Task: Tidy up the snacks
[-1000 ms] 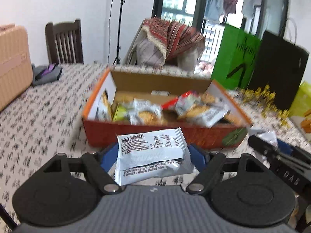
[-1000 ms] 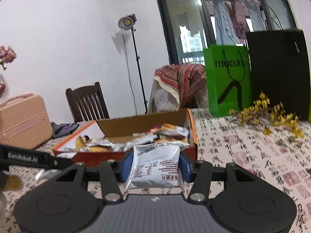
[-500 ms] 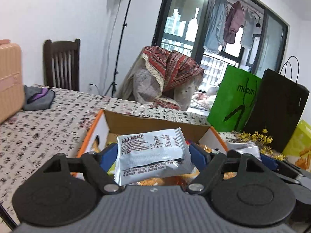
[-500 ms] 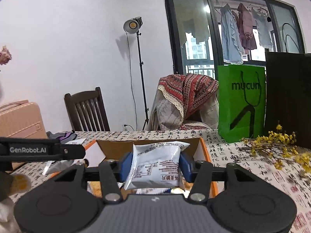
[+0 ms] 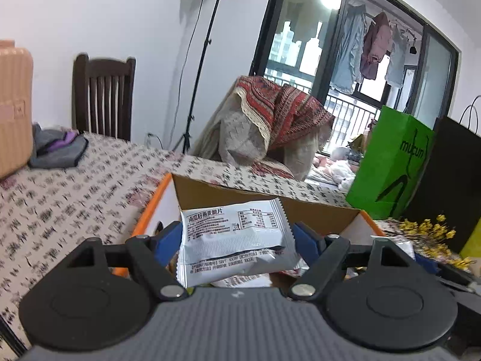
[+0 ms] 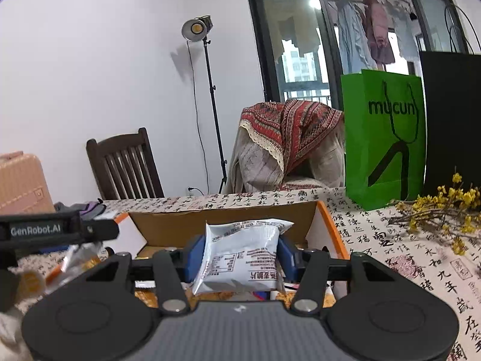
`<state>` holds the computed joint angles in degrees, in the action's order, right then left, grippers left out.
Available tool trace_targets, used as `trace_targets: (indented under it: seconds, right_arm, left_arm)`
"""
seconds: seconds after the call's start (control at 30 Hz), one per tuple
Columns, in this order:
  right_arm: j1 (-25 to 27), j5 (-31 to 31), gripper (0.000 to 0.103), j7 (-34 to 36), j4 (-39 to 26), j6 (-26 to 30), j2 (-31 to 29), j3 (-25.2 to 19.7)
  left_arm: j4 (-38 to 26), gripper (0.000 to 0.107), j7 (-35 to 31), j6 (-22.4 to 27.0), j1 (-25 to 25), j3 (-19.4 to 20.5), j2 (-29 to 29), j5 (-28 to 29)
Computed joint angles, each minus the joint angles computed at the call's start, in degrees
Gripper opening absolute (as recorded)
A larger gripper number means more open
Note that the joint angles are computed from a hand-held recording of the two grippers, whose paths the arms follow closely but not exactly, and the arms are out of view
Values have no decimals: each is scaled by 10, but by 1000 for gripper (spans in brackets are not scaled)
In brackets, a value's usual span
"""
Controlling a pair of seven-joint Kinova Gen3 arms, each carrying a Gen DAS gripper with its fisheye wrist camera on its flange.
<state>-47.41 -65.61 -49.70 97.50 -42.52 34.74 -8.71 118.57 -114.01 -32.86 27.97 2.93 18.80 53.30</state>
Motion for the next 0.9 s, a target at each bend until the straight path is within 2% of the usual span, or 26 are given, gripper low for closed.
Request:
trace_targets:
  seconds: [0.07,0.13,0.17,0.2,0.23,0.3,0.37,0.5,0.9]
  right_arm:
    - [3,10,53,-7,3,4,-1,-2]
    - [0,10,60,-9,5,2,-1,1]
    - [-2,1,65,-2,3,2,-1,2]
    - [-3,-7,70,2,3,1,-2,3]
    - [-1,-6,75,1,4,1,-2,1]
    - [3,-5,96,-4,6,5,-4,0]
    - [1,-9,103,-3,7,1,-3,1]
    - [-1,-15,103,7,6,-5,-3,0]
    - [-6,-34,103,42,14,-21,-27,-11]
  left_arm:
    - [3,84,-1,-13,5,1,4,-2]
    - [7,89,11,-23,4,4,5,-13]
    - [11,93,20,-29,3,6,6,-21]
    - [13,102,27,-35,3,7,7,-25]
    - [18,103,43,-44,0,9,7,-35]
    - [26,103,73,-50,-8,12,5,-55]
    - [29,103,95,-47,-14,13,5,-70]
    - [28,103,92,-35,-11,6,3,-74]
    - [48,103,81,-63,5,17,-35,-62]
